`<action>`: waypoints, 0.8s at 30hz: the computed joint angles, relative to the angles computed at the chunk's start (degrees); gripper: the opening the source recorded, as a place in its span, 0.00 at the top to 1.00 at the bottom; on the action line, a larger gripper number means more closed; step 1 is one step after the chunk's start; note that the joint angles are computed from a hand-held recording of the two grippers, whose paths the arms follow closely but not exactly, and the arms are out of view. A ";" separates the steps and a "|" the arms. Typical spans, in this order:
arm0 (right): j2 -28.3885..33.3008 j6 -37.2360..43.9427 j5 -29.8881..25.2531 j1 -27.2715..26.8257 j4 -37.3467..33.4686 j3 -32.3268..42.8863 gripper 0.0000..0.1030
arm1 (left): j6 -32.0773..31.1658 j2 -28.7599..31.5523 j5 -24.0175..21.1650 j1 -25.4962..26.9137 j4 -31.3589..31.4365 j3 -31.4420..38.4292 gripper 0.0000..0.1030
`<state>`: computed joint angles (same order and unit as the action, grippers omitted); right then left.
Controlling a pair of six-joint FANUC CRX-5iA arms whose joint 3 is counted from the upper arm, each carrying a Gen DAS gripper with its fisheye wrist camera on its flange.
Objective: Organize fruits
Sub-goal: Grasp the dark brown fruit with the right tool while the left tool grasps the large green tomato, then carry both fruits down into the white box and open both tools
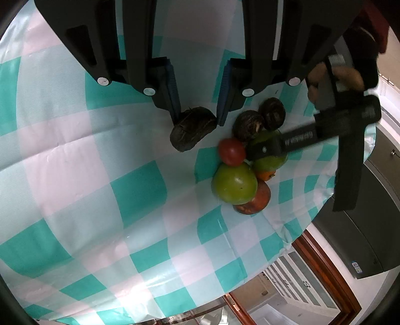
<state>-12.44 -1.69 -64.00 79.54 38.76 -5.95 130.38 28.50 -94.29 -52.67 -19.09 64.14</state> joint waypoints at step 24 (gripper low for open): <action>11.29 -3.43 -10.09 21.18 16.15 12.48 0.71 | 11.99 -21.83 -30.02 -43.96 -55.91 -16.11 0.38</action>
<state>-1.14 -5.13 -74.09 100.72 54.92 6.53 142.38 6.66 -124.31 -96.62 -75.01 48.03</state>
